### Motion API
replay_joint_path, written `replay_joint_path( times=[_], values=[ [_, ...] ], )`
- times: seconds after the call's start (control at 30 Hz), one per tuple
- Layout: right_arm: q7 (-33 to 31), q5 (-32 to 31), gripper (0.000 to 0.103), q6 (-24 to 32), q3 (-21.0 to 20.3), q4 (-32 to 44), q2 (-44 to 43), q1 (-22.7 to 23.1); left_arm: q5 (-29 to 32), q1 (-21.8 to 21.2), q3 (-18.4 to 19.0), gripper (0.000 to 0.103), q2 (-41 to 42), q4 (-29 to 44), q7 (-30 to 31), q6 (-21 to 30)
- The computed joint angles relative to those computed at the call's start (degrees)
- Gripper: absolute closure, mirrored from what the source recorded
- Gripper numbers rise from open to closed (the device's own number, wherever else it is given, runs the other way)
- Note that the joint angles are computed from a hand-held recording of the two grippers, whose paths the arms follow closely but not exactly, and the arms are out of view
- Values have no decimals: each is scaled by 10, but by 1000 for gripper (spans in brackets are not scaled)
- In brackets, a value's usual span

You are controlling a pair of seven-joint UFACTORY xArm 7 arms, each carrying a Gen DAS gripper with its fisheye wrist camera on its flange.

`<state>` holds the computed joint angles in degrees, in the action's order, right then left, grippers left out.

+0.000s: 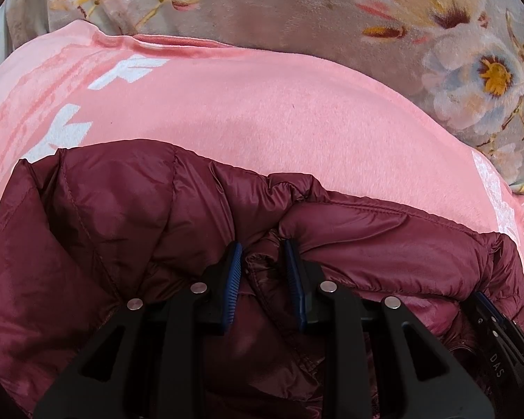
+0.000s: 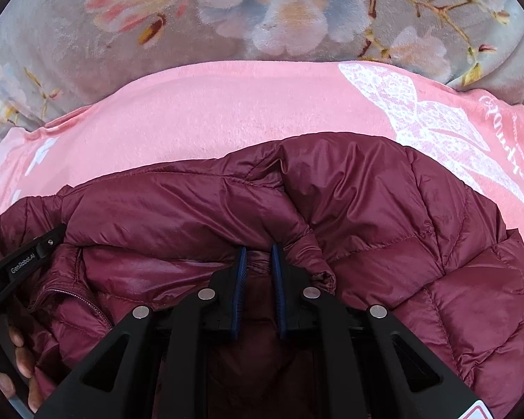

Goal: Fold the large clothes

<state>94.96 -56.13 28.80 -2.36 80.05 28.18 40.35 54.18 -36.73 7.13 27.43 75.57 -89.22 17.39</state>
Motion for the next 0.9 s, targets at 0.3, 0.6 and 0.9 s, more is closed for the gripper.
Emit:
replay_joint_path(
  times=[0.3,0.6,0.9],
  values=[
    [-2,-1,92,6,0,2,1,2,1,-2,2,78,1,1,-1,1],
    [-11,2,92,19,1,12,7,4,-2,-3,-9,78,4,14,19,37],
    [152,-111,89,-40,-29,-71,-57,26,29,-19,-13,76,-31,-12,-5,87]
  ],
)
